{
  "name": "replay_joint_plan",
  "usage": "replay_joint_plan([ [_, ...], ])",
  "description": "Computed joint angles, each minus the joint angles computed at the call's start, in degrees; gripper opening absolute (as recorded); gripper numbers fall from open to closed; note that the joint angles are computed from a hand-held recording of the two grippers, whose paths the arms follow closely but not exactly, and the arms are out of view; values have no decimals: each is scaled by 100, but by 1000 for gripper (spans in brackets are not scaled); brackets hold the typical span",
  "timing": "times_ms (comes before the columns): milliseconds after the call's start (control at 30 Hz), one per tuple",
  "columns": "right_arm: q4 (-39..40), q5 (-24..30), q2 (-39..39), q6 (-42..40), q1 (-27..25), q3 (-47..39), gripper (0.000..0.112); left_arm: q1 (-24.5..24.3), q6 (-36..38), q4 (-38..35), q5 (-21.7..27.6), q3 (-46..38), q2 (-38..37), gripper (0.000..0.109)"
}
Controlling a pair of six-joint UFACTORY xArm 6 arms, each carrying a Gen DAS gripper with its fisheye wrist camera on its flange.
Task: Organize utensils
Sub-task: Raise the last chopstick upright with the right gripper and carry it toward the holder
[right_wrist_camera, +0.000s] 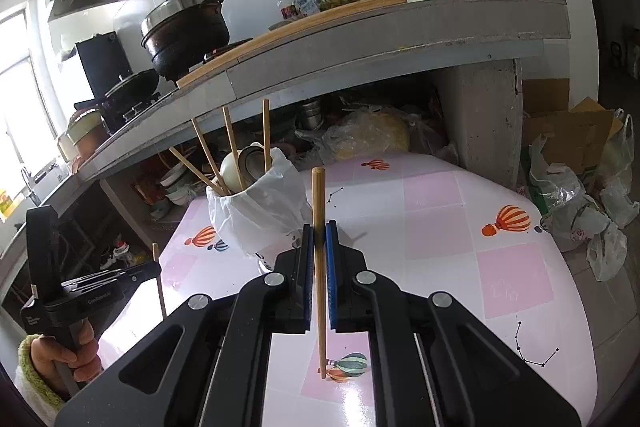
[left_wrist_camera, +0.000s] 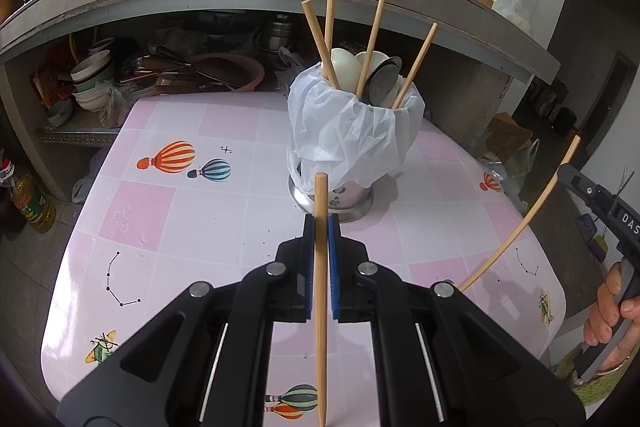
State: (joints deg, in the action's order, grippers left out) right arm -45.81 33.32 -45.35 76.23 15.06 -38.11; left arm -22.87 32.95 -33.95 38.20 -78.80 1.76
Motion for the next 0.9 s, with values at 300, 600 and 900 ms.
replay_joint_plan([
  [300,-17,-65,-74,31,-1,11,6,0,9,-6,-1,3,2,6],
  [600,-15,-103,-66,3,1,-4,6,-7,-15,7,-1,13,-7,6],
  [900,-58,-83,-56,21,43,-47,6,-3,-10,3,7,7,-7,6],
])
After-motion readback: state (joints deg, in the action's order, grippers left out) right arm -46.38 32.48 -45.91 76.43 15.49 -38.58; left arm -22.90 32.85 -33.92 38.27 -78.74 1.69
